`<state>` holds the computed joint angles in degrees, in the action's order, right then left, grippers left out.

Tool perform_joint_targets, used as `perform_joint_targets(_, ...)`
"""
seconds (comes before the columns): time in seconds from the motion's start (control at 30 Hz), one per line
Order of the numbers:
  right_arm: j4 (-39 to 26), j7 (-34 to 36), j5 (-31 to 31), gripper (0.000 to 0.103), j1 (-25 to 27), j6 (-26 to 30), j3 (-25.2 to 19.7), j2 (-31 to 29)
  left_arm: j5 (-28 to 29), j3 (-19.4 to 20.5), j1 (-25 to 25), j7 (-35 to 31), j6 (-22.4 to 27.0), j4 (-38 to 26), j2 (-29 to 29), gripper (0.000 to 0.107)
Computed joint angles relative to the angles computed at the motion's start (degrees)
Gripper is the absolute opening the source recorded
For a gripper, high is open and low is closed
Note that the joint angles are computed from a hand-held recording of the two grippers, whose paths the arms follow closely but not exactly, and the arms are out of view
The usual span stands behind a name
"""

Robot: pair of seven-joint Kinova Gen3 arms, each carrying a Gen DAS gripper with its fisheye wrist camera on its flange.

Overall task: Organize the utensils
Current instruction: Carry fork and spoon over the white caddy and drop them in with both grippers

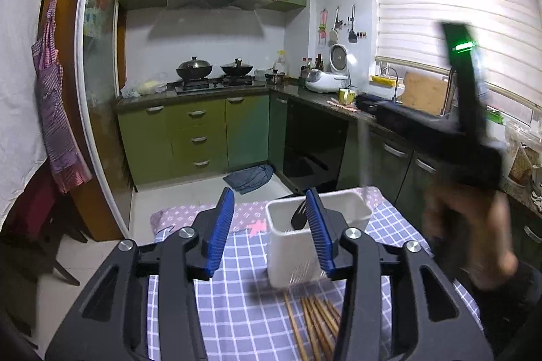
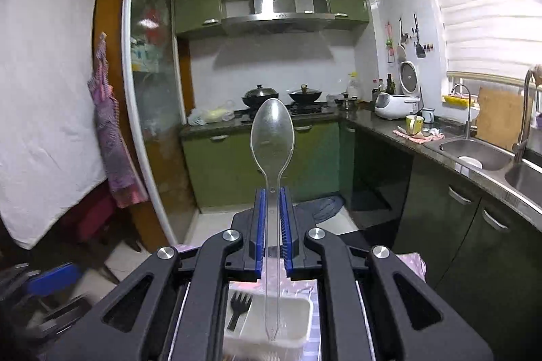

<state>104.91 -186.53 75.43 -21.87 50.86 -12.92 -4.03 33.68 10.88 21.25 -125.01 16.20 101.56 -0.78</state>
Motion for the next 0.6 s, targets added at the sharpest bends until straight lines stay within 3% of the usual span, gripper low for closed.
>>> perform_joint_targets(0.07, -0.57, -1.0, 0.67, 0.01, 0.55, -0.54, 0.92, 2.36, 2.96, -0.99, -0.49, -2.78, 1.79, 0.33, -0.5, 0.042)
perform_joint_targets(0.17, -0.42, -2.1, 1.57, 0.01, 0.57, -1.42, 2.56, 4.73, 3.1, -1.53, -1.27, -2.8, 4.13, -0.17, -0.19, 0.042)
perform_joint_targets(0.37, 3.57, -2.6, 1.55, 0.01, -0.93, -2.48, 3.13, 4.52, 5.96, -1.29, -3.55, -4.14, 8.91, -1.79, 1.74, 0.042)
perform_joint_targets(0.6, 10.2, -5.06, -0.91, 0.01, -1.42, -4.27, 1.63, 1.0, 2.05, -0.05, -3.62, -0.46, 9.47, -1.62, 1.74, 0.042)
